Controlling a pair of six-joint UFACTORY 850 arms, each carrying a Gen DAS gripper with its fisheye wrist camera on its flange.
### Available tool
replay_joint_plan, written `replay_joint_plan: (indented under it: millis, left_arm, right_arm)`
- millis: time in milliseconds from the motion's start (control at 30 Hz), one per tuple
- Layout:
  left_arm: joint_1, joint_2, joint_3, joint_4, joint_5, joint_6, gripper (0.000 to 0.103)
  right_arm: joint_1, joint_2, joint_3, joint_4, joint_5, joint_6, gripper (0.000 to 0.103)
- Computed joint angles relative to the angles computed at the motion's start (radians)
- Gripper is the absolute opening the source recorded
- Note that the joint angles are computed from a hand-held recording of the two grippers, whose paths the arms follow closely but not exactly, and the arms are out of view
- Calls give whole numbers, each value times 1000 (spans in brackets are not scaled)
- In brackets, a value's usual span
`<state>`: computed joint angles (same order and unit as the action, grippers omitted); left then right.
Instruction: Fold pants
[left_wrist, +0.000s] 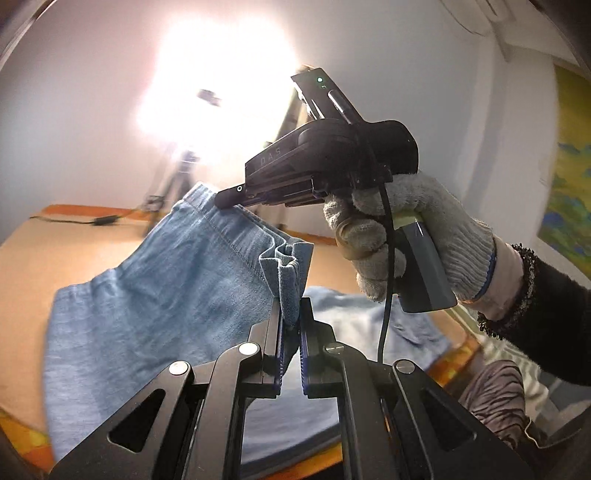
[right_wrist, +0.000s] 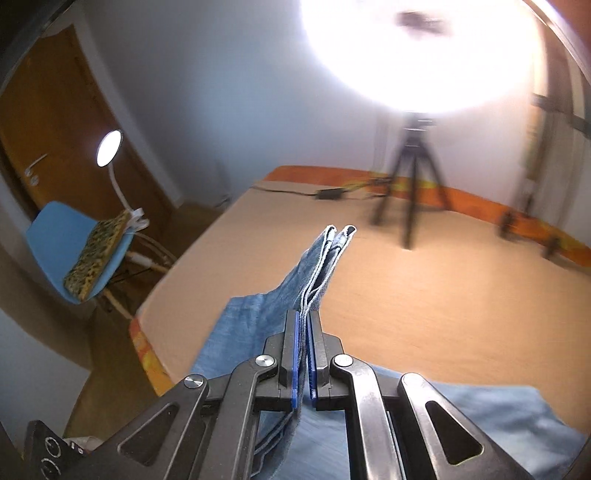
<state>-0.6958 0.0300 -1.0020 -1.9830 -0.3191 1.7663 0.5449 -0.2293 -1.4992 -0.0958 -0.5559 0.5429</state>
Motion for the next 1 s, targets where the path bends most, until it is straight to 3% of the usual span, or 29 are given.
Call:
replay_joint_plan:
  millis: [433,733,1000]
  left_arm:
    - [-168,-189,-193,175,-64,-156,6]
    - [-260,-334,-362,387,-118,-324,5]
    - [-316,-441,-488,549,-170,-442,5]
  right_arm:
    - [-145,375,391,-155,5,187,1]
    - [-312,611,592,-107,-31,143,1]
    - [-459,748,703,-24,-63,52,1]
